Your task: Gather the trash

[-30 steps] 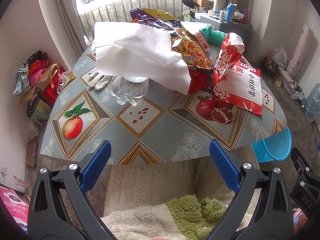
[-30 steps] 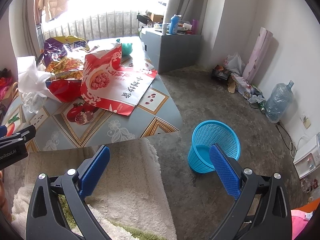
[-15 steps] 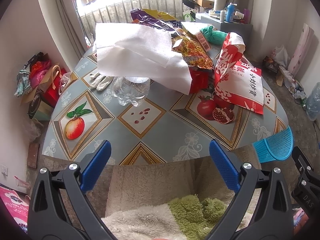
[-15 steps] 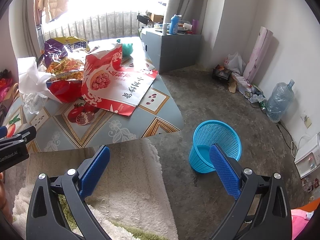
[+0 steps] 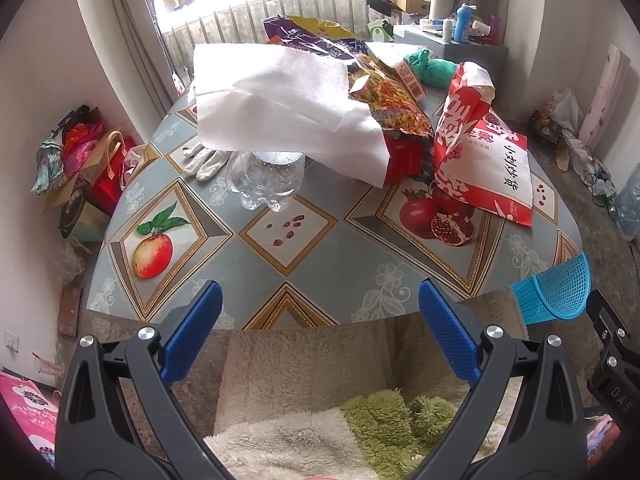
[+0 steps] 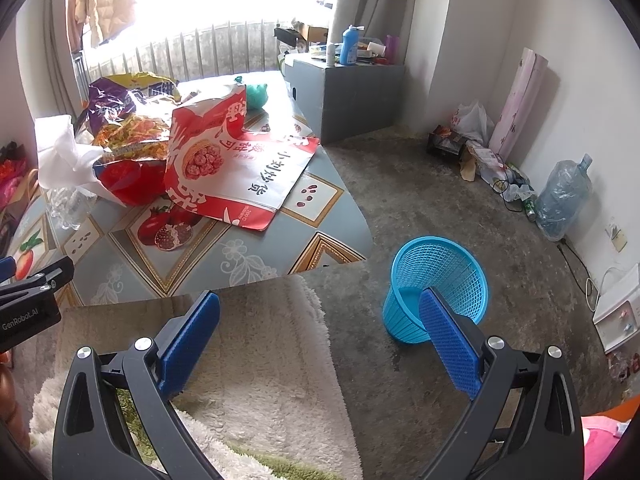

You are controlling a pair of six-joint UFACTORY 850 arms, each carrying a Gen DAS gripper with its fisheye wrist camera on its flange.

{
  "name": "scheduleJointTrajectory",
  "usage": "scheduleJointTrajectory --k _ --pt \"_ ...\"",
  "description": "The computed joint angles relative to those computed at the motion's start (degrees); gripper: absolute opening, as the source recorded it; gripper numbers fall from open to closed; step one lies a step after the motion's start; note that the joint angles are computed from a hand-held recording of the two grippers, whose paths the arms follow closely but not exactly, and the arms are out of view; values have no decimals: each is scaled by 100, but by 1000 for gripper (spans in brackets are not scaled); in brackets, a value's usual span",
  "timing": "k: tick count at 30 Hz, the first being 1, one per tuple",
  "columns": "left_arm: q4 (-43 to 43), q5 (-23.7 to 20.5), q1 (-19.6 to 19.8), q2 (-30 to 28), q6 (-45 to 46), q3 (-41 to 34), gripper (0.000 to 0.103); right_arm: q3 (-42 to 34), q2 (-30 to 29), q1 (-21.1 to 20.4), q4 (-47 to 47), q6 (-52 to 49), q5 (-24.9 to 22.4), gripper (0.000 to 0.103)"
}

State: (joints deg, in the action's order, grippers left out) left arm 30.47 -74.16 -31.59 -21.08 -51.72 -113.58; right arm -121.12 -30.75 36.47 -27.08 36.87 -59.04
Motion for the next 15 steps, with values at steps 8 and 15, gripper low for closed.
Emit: scheduleJointTrajectory --k 8,15 --pt "20 -42 -1 -40 9 -40 94 -28 -20 -6 14 -16 -18 97" --pt "51 -103 -16 -74 -7 -72 94 -196 -148 -10 116 -12 -155 97"
